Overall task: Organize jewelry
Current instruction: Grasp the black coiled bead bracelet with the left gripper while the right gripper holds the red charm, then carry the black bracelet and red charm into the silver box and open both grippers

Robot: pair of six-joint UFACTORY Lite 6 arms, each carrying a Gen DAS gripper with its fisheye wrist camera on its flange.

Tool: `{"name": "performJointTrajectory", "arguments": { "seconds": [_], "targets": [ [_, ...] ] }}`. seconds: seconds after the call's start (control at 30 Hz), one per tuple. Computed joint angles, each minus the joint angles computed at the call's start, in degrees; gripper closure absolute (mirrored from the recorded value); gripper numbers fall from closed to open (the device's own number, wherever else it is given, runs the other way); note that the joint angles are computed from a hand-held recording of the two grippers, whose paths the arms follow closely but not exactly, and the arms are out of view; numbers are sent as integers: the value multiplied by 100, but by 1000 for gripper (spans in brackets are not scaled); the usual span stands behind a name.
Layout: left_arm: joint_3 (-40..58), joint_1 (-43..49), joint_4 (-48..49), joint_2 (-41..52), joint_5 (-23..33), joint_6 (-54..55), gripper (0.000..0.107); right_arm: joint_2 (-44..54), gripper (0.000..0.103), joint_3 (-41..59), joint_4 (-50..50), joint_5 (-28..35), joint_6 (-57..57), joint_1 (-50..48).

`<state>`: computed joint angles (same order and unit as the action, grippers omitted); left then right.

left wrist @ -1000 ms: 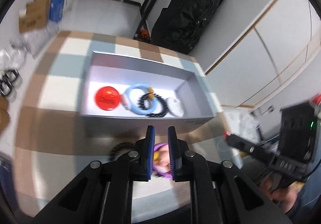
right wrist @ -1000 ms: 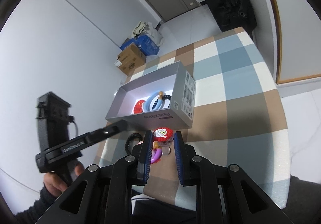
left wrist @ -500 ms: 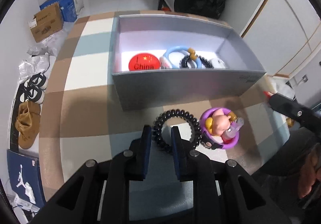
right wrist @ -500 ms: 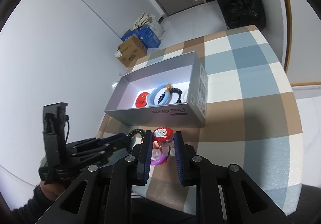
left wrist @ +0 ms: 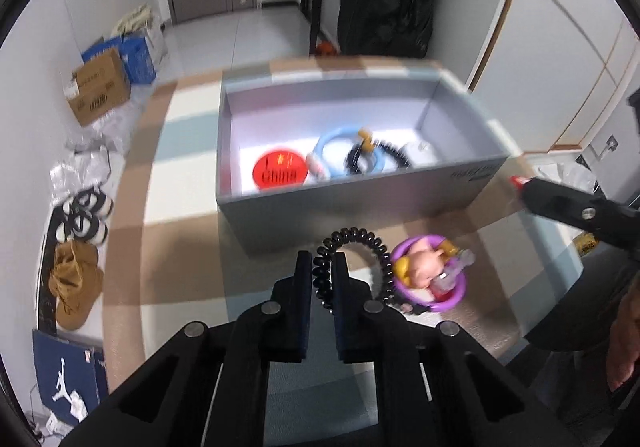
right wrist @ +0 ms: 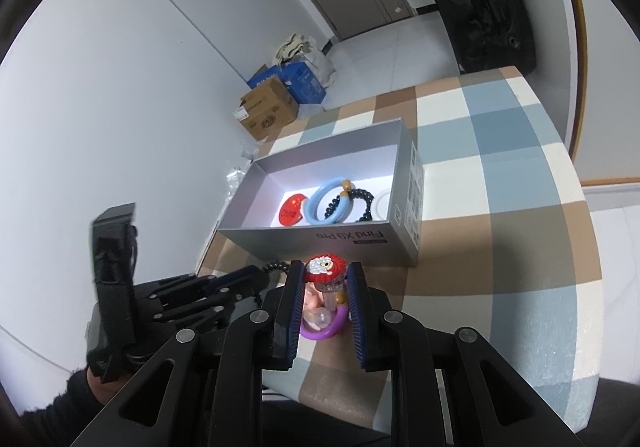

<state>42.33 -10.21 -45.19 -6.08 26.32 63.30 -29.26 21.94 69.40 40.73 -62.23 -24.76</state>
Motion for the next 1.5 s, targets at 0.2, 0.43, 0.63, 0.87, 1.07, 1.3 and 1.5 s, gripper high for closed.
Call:
{"name": "performJointTrajectory", "arguments": {
  "seconds": [0.2, 0.43, 0.63, 0.87, 1.07, 1.3, 1.5],
  "targets": [
    [-107, 277, -860, -351, 196, 795, 102, -67, 82, 28, 79, 32, -26, 1],
    [23, 517, -1776, -405, 533, 1318, 102, -130, 82, 122, 300, 212, -123, -53],
    [92, 648, -2541, -391, 656, 1713, 102, 11, 82, 426, 491, 200, -183, 105],
    [546, 560, -3024, 195, 614, 1809, 102, 382, 83, 856, 736, 112, -433, 354],
    [998, 344, -3000, 671, 496, 1558, 102, 1041, 83, 1310, 1114, 294, -834, 284],
    [1357, 139, -2742, 1006, 422, 1163, 102, 1924, 82, 1782, 1421, 375, -1168, 217],
    [1597, -127, -2435, 1241, 229, 895, 102, 2613, 83, 2114, 1569, 343, -1371, 181]
  ]
}}
